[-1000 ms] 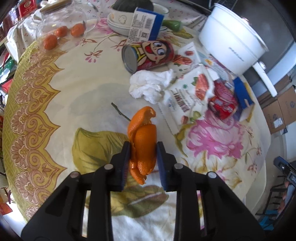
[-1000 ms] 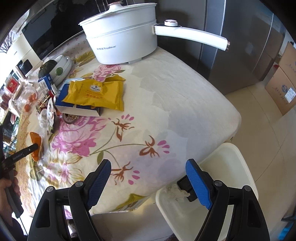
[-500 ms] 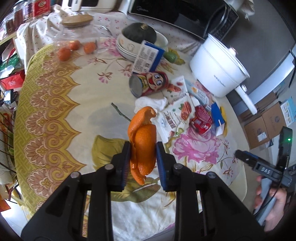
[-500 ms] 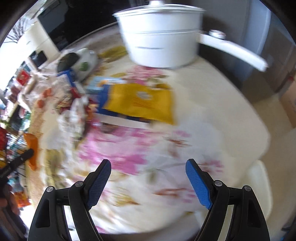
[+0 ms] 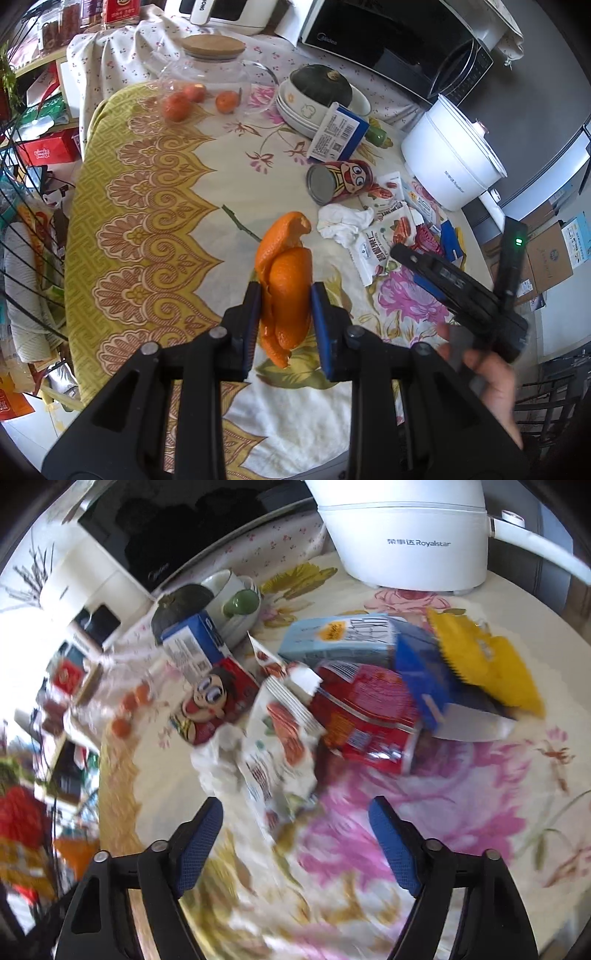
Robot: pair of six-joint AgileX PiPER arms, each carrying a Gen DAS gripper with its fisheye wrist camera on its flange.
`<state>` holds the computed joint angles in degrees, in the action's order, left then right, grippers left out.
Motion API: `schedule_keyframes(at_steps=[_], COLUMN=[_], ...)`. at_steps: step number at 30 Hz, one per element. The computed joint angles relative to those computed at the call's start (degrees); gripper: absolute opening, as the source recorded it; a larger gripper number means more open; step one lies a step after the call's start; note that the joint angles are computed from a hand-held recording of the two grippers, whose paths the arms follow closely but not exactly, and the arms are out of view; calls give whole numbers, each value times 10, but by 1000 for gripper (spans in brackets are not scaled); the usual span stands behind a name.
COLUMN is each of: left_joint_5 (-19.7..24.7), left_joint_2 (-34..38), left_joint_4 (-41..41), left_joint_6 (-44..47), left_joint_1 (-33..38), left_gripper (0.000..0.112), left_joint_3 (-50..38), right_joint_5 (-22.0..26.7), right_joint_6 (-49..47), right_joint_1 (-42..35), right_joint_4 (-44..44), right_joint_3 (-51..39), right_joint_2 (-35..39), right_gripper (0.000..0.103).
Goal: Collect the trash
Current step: 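Grasp the white snack wrapper with the right tool while the left tool holds the peel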
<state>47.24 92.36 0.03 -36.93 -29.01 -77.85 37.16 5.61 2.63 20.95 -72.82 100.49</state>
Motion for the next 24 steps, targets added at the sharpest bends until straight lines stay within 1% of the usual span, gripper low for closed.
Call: schedule_keyframes(at_steps=[1, 2, 4, 5, 7, 8, 9, 10, 12, 13, 16, 18, 21, 24], left_joint_5=[-2, -4, -5, -6, -8, -8, -9, -9, -8, -7, -3, 2, 7, 12], left_joint_2=[-3, -5, -7, -9, -12, -13, -14, -16, -16, -16, -14, -10, -5, 6], left_joint_4=[-4, -11, -18, -22, -29, -32, -33, -32, -29, -26, -23, -14, 2, 10], left_joint_6=[4, 10, 17, 21, 25, 27, 28, 28, 29, 28, 25, 22, 12, 6], left_joint_1=[3, 7, 11, 14, 18, 19, 20, 19, 17, 15, 8, -2, -21, -42], left_gripper=[29, 29, 29, 29, 29, 29, 29, 29, 29, 29, 29, 29, 29, 29], left_joint_3=[3, 7, 9, 11, 14, 15, 16, 16, 16, 16, 13, 8, 0, -13], right_joint_5=[-24, -37, -61, -65, -66, -66, -74, -71, -68, -64, -52, -34, 10, 57], right_joint_6=[13, 24, 41, 45, 47, 53, 59, 54, 32, 22, -10, -36, -96, -152], right_joint_1=[10, 17, 30, 31, 30, 29, 29, 27, 22, 20, 11, 0, -25, -58], right_joint_4=[-10, -18, -28, -28, -18, -18, -23, -19, 0, 3, 16, 32, 62, 60], right_joint_3=[6, 7, 9, 7, 1, 0, 5, 2, 6, 8, 19, 27, 39, 51], right_joint_2=[4, 8, 20, 26, 39, 43, 40, 41, 37, 32, 10, -7, -41, -85], right_gripper=[73, 71, 64, 62, 47, 44, 38, 32, 27, 23, 17, 15, 15, 14])
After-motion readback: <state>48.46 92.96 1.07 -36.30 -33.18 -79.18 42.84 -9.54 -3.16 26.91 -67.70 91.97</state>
